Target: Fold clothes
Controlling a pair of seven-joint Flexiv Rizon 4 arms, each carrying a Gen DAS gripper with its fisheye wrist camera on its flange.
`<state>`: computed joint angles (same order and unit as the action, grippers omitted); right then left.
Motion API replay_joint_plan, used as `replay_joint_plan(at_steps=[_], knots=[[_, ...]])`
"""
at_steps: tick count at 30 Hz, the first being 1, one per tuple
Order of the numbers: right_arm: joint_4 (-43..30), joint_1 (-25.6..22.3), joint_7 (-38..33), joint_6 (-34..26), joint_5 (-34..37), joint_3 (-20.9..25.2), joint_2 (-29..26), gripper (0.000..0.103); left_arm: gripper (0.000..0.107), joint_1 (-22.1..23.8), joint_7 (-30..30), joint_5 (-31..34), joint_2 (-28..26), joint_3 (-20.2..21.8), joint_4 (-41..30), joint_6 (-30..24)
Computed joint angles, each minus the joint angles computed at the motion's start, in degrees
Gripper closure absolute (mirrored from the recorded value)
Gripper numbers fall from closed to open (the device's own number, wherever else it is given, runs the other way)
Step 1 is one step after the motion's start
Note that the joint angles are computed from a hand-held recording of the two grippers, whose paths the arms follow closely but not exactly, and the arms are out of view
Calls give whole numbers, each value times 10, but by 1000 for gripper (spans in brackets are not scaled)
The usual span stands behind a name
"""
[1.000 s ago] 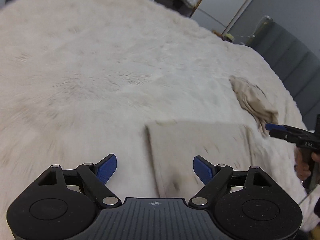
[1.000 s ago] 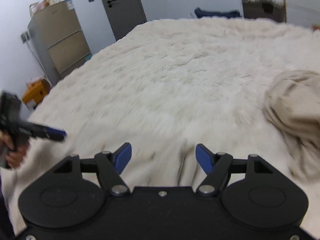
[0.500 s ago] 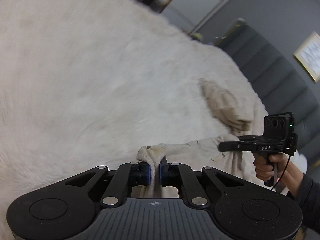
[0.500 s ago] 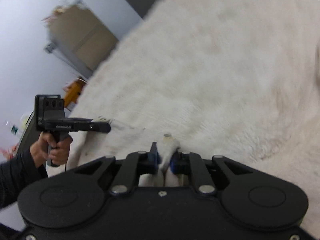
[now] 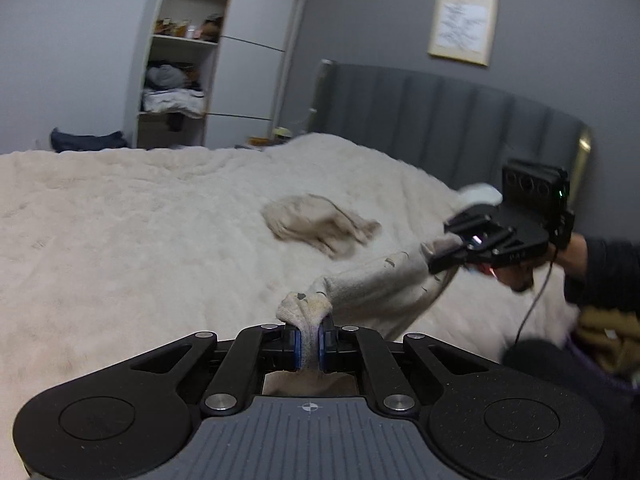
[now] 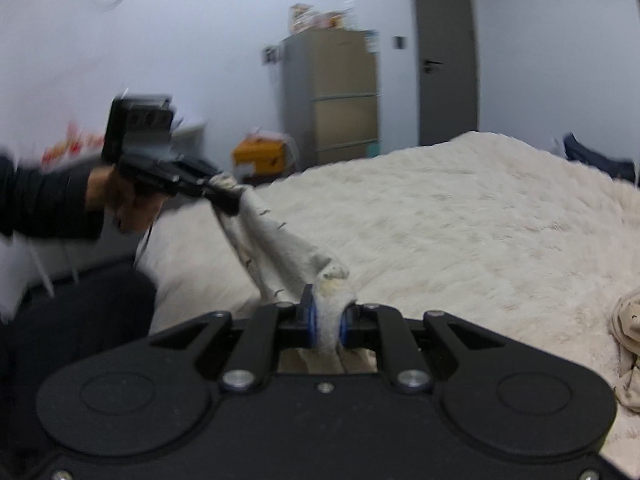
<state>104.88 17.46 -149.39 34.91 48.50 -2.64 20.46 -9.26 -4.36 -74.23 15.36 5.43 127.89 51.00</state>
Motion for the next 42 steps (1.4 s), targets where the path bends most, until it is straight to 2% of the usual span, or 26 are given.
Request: replay_joint_plan(at_steps=[4,6,8,9,11,12,13,14,16,17,18,19,20,21,22,23,27,29,30,31,32,33,34,36,40,42], knots=[[112,1,-34,4,-67,51,84,93,101,-2,-17,100,47,16,60,-39],[165,8,-55,9,-121,86,114,89,97,26,-66,230,61,11,76,-83],[191,12,-57,7,-167,103,131,82,93,34,-87,313,75,9,88,-79],[194,17,-53,-3,-181,102,135,77,89,30,-93,318,76,15,86,-81],[178,31,-28,-52,-192,79,143,63,72,29,-133,280,66,38,59,-128],[173,39,-17,-59,-190,69,145,56,49,31,-152,260,59,47,44,-154],[154,46,10,-84,-175,46,143,54,34,39,-157,233,52,46,36,-172],[136,51,33,-107,-159,27,138,53,31,30,-178,169,38,62,18,-180],[99,54,78,-142,-112,-13,124,49,28,42,-196,123,25,57,4,-196],[94,48,96,-118,-91,-16,114,48,28,44,-205,91,12,57,-6,-202],[91,39,114,-86,-72,-12,104,46,28,58,-249,94,-6,38,-19,-171],[91,30,128,-45,-69,3,91,45,29,67,-298,101,-24,18,-30,-123],[97,12,158,17,-82,32,71,45,30,75,-354,132,-40,9,-41,-106],[104,-4,200,69,-107,59,50,45,35,83,-414,169,-57,2,-53,-96],[108,-7,222,91,-117,66,39,45,46,97,-489,206,-86,-13,-69,-88],[111,-12,263,121,-127,76,18,46,47,95,-526,222,-109,-10,-88,-107],[110,-25,466,193,-141,91,-49,50,48,103,-595,224,-166,-23,-129,-136],[109,-29,572,223,-117,87,-72,51,48,105,-631,242,-193,-34,-157,-149],[109,-27,587,218,-112,81,-73,53,59,105,-633,243,-198,-37,-162,-145],[100,-21,598,195,-87,66,-77,65,86,105,-633,242,-201,-40,-165,-140],[93,-17,600,181,-71,59,-84,79,100,106,-632,235,-198,-40,-162,-139],[86,-15,597,171,-58,55,-90,96,102,106,-630,228,-194,-40,-158,-138],[80,-13,584,171,-28,50,-92,97,104,106,-629,226,-193,-40,-157,-136],[73,-12,557,181,20,47,-97,98,105,109,-597,171,-192,-40,-152,-107],[67,-12,501,258,85,50,-107,99,107,129,-583,53,-197,-32,-137,-108],[73,-15,537,296,4,77,-135,98,107,131,-630,113,-226,-22,-134,-50]])
